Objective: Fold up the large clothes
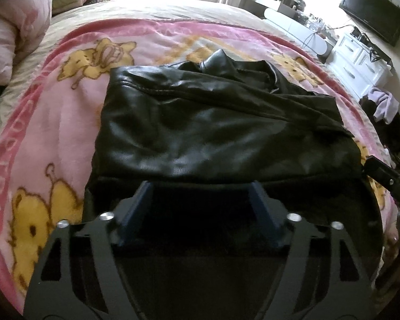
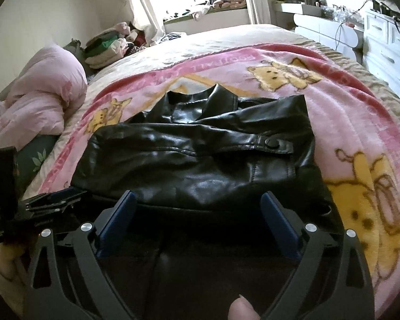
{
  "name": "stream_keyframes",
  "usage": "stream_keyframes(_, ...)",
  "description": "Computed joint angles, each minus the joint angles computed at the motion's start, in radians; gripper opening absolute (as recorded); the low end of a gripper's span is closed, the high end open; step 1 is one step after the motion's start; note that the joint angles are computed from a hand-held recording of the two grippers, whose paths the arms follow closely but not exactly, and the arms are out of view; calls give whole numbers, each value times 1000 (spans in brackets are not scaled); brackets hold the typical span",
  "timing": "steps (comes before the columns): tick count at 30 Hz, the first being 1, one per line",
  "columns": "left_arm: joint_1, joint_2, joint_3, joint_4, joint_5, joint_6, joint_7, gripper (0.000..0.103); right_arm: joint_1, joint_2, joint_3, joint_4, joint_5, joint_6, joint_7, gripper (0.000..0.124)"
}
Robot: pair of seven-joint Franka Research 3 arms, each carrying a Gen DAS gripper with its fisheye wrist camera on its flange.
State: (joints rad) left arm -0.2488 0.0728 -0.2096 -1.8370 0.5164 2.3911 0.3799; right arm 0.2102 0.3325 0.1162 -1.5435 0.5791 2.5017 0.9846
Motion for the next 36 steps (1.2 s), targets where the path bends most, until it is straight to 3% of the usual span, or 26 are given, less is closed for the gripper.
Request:
stream_keyframes(3, -8, -8, -4, 6, 15, -25, -12, 88, -9, -19, 6, -16, 25, 2, -22, 96)
stream_keyframes(6, -14, -20, -9, 7, 29, -40, -31, 94, -14, -40, 7, -33, 49, 3, -46, 97)
stream_keyframes(22, -39, -132, -58, -60, 118, -135, -158, 94, -17, -199, -23, -189, 179, 40, -198, 98)
stream_keyframes(36, -52, -238, -102, -184, 137, -173, -257, 94, -13, -331, -77, -402, 157, 64, -284, 98)
